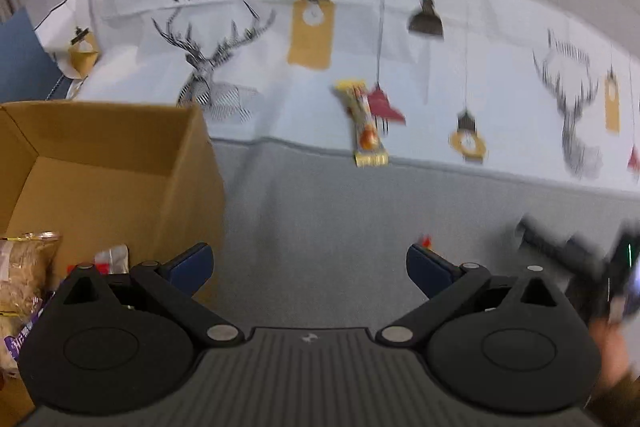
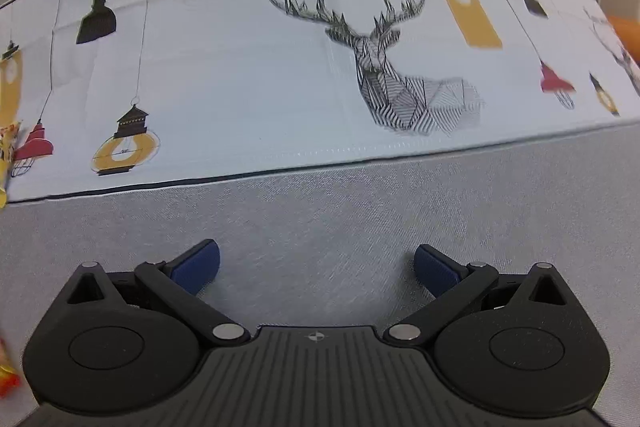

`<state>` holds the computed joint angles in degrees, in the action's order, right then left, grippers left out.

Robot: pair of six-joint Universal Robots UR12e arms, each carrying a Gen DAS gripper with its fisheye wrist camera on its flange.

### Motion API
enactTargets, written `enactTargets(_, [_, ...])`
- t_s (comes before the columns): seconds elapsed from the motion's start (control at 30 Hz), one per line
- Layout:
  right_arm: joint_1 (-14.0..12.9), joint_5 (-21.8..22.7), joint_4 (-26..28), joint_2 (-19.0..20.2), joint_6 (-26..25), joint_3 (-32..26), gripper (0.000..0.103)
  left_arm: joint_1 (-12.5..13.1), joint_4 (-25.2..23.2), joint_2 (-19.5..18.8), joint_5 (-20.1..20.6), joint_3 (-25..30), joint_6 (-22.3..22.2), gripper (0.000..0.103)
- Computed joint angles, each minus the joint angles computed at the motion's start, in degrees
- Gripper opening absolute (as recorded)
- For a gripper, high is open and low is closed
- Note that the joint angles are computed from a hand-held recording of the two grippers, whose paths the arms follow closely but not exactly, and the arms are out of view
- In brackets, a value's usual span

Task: Organize snacks
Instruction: 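Grasp the small red-orange candy with the right tool while the left tool grasps the yellow candy bag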

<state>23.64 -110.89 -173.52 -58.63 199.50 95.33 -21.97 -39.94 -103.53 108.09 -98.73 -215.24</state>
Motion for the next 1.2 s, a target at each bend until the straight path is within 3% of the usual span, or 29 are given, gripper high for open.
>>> enactTargets(0.03, [0.01, 3.94, -0.04, -1.08, 0.18, 0.77, 0.102, 0.42, 0.71, 0.27, -0.43, -0.11, -0.11, 0.103])
enactTargets(0.1, [-0.09, 14.05, -6.28, -2.4, -4.1, 3.52, 0.102, 1.0, 1.75, 0.64, -0.2, -0.18, -0.05, 0.103])
enactTargets(0.13, [0.19, 18.15, -7.68, -2.61, -8.13, 4.05, 0.102, 1.18, 2.22, 0.77, 0.08, -0.24, 0.04, 0.103])
enactTargets(0.2, [1.12, 22.68, -5.24, -2.65, -16.46, 3.24, 0.102, 1.45, 2.22, 0.89, 0.55, -0.23, -0.11, 0.103])
enactTargets(0.27, [3.27, 19.24, -1.64, -1.44, -24.08, 0.91, 0.102, 1.87, 1.18, 0.9, -0.03, 0.09, -0.61, 0.103])
enactTargets(0.33, [5.02, 13.46, -0.6, 0.24, -27.01, -0.94, 0.102, 2.32, 1.0, 0.67, -1.15, 0.44, -0.42, 0.103])
enactTargets(0.43, [4.52, 15.33, -1.84, 0.55, -22.73, -0.86, 0.1, 2.45, 1.69, -0.73, -0.95, 1.54, 1.91, 0.103])
enactTargets(0.5, [3.66, 19.19, -3.71, 0.2, -20.33, 0.28, 0.068, 2.54, 1.71, -2.04, -1.1, 2.57, 2.47, 0.103])
enactTargets(0.57, [3.92, 17.43, -5.67, 0.14, -19.03, 0.82, 0.049, 2.76, 1.52, -3.44, -2.0, 3.74, 2.44, 0.103])
enactTargets(0.7, [3.77, 10.11, -4.65, -0.36, -10.74, 1.09, 0.049, 2.7, 0.97, -7.08, -2.26, 6.62, 2.68, 0.103])
enactTargets(0.83, [2.43, 9.22, -5.62, -2.07, -2.06, 3.69, 0.049, 2.78, -0.78, -12.22, -2.74, 11.11, 4.42, 0.103])
enactTargets(0.97, [2.52, 8.37, -7.34, -1.63, -2.8, 4.08, 0.055, 4.08, -4.09, -17.38, -4.98, 16.6, 5.76, 0.103])
enactTargets(1.1, [3.48, 6.5, -9.4, -0.15, -7.36, 3.4, 0.079, 4.97, -10.67, -21.16, -6.74, 21.34, 6.1, 0.101])
enactTargets(1.13, [3.61, 6.24, -9.74, -0.01, -8.1, 3.37, 0.079, 4.97, -11.45, -21.45, -6.39, 21.66, 5.52, 0.094])
enactTargets(1.17, [3.54, 6.43, -9.76, -0.05, -8.09, 3.41, 0.077, 4.72, -10.68, -21.27, -4.87, 21.18, 4.79, 0.07])
enactTargets(1.2, [3.44, 6.48, -9.6, -0.07, -7.69, 3.32, 0.06, 4.49, -7.99, -20.61, -3.89, 19.92, 5.07, 0.016])
